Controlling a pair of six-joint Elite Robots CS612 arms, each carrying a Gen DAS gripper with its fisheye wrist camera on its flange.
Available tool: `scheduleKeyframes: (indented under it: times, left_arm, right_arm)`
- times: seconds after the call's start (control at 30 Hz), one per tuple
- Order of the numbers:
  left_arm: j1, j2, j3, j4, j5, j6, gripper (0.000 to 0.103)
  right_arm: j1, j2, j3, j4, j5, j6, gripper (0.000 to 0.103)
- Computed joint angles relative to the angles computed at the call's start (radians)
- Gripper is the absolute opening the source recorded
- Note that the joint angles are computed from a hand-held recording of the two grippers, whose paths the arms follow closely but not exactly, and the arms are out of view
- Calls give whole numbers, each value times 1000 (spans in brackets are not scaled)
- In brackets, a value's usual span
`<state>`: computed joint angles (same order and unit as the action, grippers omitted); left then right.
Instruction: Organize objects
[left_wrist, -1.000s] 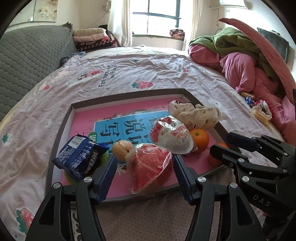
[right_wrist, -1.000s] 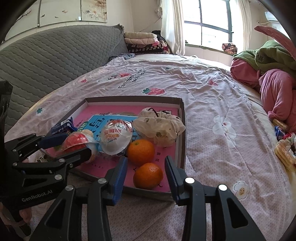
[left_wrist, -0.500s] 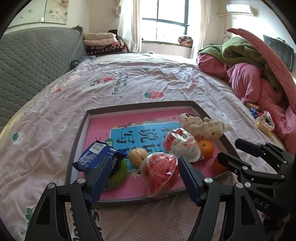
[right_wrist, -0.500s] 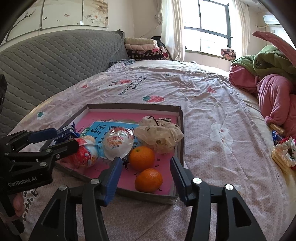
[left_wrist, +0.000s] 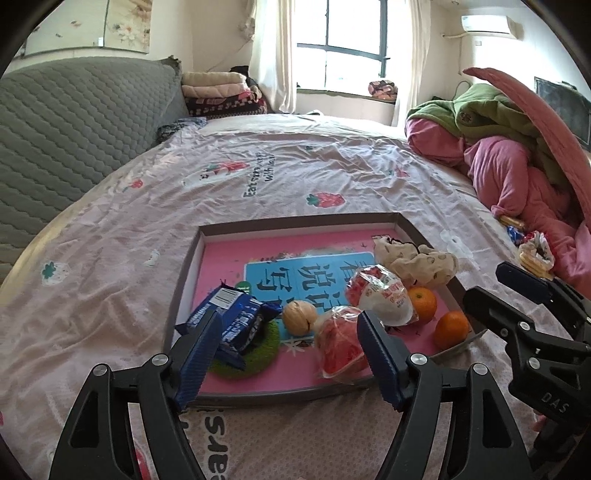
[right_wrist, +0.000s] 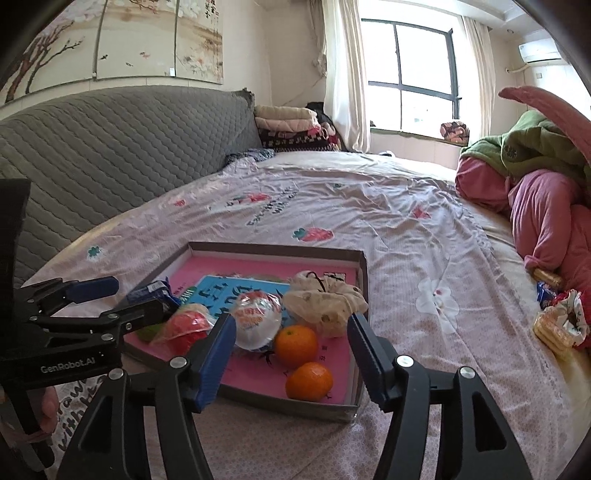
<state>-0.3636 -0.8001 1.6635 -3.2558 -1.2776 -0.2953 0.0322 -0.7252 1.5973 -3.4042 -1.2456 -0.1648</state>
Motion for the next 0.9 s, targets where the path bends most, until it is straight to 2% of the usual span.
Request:
scheduleKeyframes:
  times: [0.47, 0.53, 0.6, 0.9]
  left_arm:
    - [3, -38, 52, -30, 17, -17, 76]
    - [4, -45, 60, -31, 18, -18, 76]
    - [4, -51, 69, -39, 19, -17, 76]
    - [1, -78, 108, -70, 8, -11, 76]
  right_arm:
    - [16, -24, 39, -65, -15, 8, 63]
    - [17, -29, 47, -79, -18, 19, 66]
    - [19, -37, 56, -90, -28, 27, 72]
    - [30, -71, 97, -122, -67, 44, 73]
